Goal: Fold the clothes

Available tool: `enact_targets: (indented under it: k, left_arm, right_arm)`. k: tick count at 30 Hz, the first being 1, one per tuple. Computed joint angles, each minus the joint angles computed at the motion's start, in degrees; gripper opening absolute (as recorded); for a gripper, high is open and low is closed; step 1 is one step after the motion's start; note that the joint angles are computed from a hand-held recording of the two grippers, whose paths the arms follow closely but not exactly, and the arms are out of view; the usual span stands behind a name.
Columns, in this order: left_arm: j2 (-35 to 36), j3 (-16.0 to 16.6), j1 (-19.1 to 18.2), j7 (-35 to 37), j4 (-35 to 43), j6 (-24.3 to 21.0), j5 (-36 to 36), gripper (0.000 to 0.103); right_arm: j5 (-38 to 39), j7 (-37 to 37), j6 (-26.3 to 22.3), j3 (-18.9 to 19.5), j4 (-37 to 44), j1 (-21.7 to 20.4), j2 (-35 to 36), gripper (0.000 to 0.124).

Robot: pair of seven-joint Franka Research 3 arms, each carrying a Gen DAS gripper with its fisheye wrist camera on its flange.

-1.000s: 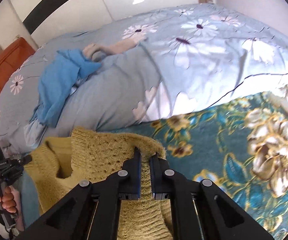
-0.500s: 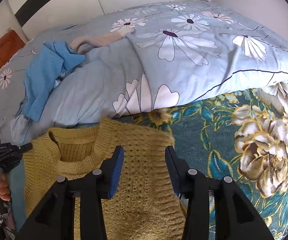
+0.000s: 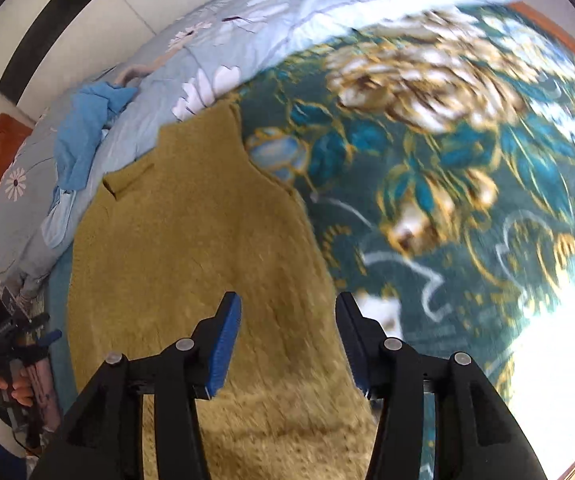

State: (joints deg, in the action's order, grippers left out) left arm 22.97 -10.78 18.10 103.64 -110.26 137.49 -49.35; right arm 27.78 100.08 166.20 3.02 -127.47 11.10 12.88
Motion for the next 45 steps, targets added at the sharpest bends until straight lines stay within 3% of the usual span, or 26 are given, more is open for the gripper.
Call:
enact_targets:
  k: [2,4,6,7,9,14,17,21,25,31,36,40,43,45]
  left_arm:
    - [-1.94,-0.58,1.48,1.7,-4.65,-1.53,-3.95,0.064]
    - [-3.76,-0.47,1.87,4.18,-8.37,-3.05,-7.4,0.064]
    - [-4.72,0.1,1.1,5.84,-10.32,-4.37,-9.16,0.064]
    - [-4.99,0.39,0.63,6.37,-10.99,-5.06,-9.73,0.064]
    - [-5.59,0.98,-0.41,7.42,-11.98,-6.06,-10.01,0.064]
    - [-7.74,2.53,-1.99,8.44,-14.32,-6.22,-11.38,0.064]
    - [-8.88,3.3,-2.46,8.92,-15.77,-6.29,-12.56,0.064]
    - [-9.88,4.11,-3.18,8.91,-16.71,-6.41,-13.01,0.064]
    - [-10.68,4.59,-3.54,9.19,-17.49,-7.03,-13.43,0.064]
    - [-11.52,5.14,-3.79,10.6,-18.71,-8.68,-14.91,0.062]
    - [-12.34,5.76,-3.38,12.7,-20.22,-9.72,-18.88,0.059]
    - [-11.95,6.94,-1.79,14.26,-21.16,-13.97,-24.24,0.058]
    - [-12.38,7.51,-1.52,15.27,-21.95,-13.86,-25.4,0.058]
    - [-13.44,7.54,-2.15,15.68,-22.67,-12.25,-24.49,0.05]
  right_arm:
    - [4.37,0.57,0.95,0.76,-5.81,-0.83,-3.66,0.051]
    - [17.91,-7.69,1.6,4.34,-8.76,-3.31,-5.85,0.051]
    - [31.2,-15.93,1.01,5.52,-11.07,-3.78,-7.96,0.051]
    - [33.22,-16.94,0.34,5.08,-11.57,-3.18,-8.29,0.051]
    - [30.88,-14.38,-1.06,3.59,-11.97,-1.49,-8.16,0.051]
    - [15.74,-3.42,-1.96,0.96,-12.08,1.98,-7.31,0.051]
    - [9.54,0.52,-4.58,0.28,-11.04,2.45,-7.19,0.014]
    - [-1.22,9.6,-4.05,-1.33,-12.07,3.01,-9.2,0.012]
    - [1.64,14.91,-1.75,-1.69,-14.94,1.21,-10.35,0.011]
    - [-7.25,22.34,-5.66,-2.02,-12.13,1.42,-7.75,0.011]
    - [-4.33,21.27,-5.78,-1.32,-12.5,0.8,-8.37,0.012]
    - [-2.62,21.73,-5.75,-1.07,-12.79,0.84,-8.67,0.012]
    - [-3.31,22.85,-6.01,-1.18,-12.95,1.01,-8.92,0.013]
    - [-4.55,23.86,-6.54,-1.35,-12.8,1.07,-8.99,0.013]
